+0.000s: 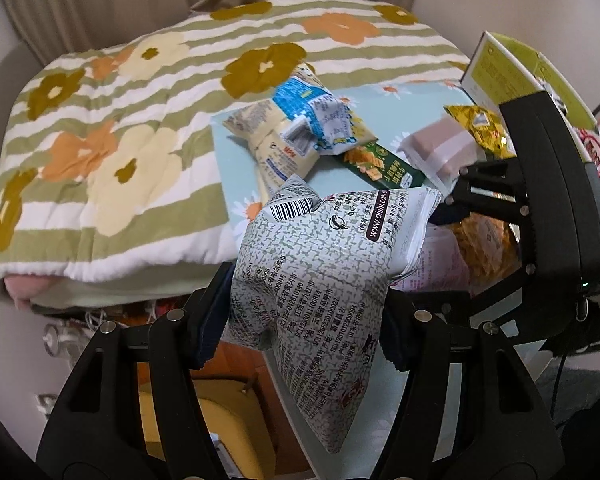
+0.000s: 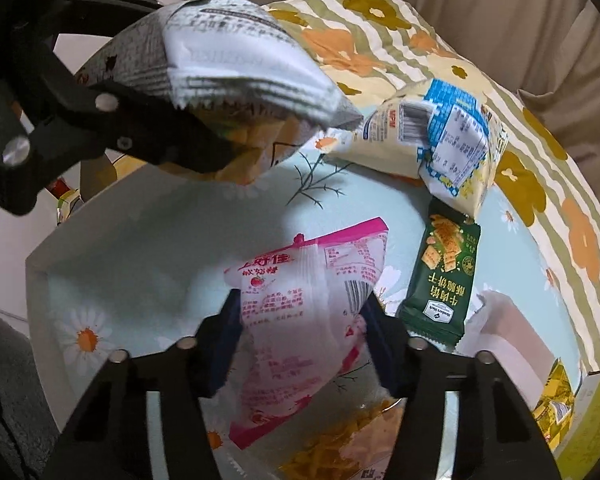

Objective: Organize snacks
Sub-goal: 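Grasp the grey printed snack bag with the left gripper while the right reaches the pink bag, then carry the grey bag and pink-white bag over the box and release both inside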

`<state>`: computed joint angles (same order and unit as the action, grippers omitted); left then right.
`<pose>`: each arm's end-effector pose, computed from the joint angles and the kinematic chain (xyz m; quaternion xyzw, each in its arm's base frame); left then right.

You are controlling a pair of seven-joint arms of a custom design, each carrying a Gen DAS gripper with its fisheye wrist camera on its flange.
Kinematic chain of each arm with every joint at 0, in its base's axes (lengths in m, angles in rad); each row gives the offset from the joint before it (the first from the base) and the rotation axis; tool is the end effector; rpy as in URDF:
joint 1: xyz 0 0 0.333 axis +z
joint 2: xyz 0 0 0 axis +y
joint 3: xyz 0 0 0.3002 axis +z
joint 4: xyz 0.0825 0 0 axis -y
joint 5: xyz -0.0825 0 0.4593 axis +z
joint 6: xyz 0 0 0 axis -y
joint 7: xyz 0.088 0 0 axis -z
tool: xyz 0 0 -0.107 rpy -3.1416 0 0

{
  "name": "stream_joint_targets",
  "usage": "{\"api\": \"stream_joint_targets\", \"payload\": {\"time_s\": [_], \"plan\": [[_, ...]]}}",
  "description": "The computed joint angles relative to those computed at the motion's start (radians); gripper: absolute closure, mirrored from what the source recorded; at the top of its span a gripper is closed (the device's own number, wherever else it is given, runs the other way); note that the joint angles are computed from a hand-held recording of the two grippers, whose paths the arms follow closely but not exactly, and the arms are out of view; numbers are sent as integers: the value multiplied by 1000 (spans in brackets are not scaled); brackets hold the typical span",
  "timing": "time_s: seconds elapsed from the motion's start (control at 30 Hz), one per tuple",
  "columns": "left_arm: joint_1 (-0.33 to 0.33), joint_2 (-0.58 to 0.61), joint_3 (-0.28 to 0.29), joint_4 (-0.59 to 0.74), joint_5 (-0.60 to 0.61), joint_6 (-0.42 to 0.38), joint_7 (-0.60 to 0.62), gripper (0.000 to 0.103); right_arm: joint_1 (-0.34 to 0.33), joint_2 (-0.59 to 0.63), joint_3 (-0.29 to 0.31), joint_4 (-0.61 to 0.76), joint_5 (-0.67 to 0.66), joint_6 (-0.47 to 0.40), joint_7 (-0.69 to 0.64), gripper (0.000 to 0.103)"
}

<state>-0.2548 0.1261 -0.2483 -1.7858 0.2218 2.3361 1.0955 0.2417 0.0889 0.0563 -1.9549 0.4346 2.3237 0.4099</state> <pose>0.6212 -0.3309 0.4861 -0.6395 0.7347 -0.1795 0.1378 0.6386 0.2035 0.4120 -0.9580 0.1783 -0.0656 0.2148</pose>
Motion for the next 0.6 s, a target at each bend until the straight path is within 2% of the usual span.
{"api": "stream_joint_targets", "payload": {"time_s": [0.3,0.43,0.6], "plan": [[-4,-75,6,-9,50,-2,-74,43,-16,-100,-12,-25,108,-25,66,57],[-10,-76,5,29,72,5,-75,43,-28,-160,-25,-49,116,-16,140,57],[-25,-23,-4,133,98,27,-39,43,-56,-229,-47,-61,127,-7,255,57]]}}
